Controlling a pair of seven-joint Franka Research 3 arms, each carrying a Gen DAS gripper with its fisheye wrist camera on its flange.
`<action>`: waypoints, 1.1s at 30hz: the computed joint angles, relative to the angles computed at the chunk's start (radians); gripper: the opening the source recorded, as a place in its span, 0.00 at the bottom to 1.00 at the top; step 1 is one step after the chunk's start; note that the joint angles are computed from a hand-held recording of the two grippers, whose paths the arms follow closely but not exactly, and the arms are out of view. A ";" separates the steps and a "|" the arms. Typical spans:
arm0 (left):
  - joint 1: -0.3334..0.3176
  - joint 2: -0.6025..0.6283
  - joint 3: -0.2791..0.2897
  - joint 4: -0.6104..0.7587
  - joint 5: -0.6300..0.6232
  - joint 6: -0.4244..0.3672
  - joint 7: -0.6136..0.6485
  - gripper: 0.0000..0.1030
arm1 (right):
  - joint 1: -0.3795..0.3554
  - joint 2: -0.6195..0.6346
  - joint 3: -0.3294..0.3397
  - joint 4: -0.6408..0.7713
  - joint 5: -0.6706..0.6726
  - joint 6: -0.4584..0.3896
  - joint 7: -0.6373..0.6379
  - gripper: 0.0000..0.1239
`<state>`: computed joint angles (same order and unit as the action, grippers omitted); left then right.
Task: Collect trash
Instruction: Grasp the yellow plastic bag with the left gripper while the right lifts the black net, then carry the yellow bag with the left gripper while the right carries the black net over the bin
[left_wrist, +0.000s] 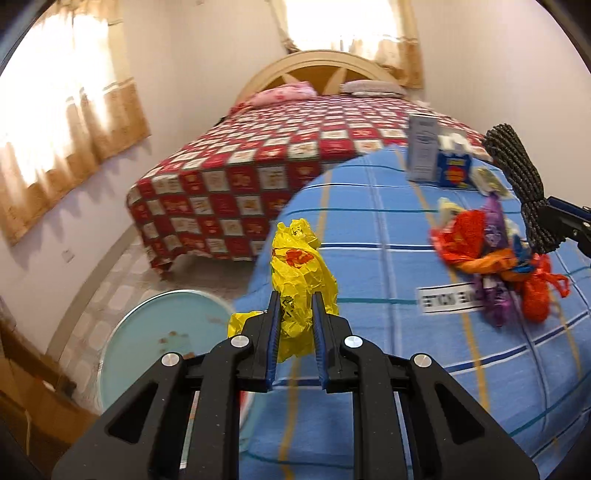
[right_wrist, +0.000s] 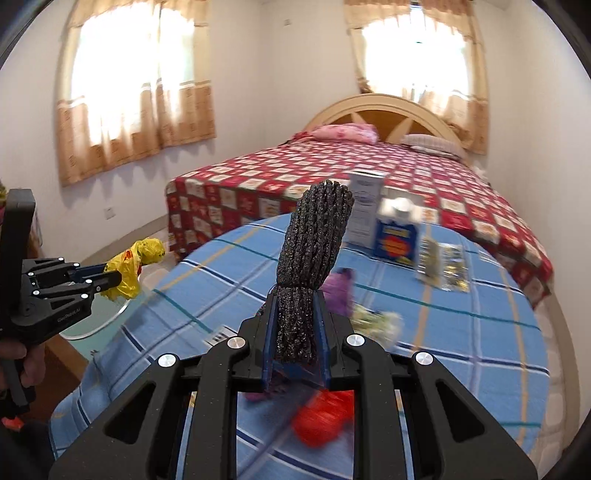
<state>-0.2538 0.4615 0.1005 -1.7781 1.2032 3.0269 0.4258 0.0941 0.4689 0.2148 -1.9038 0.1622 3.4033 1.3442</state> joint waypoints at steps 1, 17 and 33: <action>0.002 -0.002 0.004 -0.003 -0.001 -0.003 -0.005 0.16 | 0.006 0.004 -0.003 0.007 0.000 -0.003 -0.002 0.16; 0.080 -0.051 0.008 -0.071 0.099 -0.040 -0.119 0.16 | 0.154 0.153 -0.048 0.259 0.043 -0.159 -0.137 0.16; 0.166 -0.093 -0.023 -0.139 0.162 -0.081 -0.192 0.16 | 0.240 0.284 -0.065 0.471 0.074 -0.295 -0.239 0.16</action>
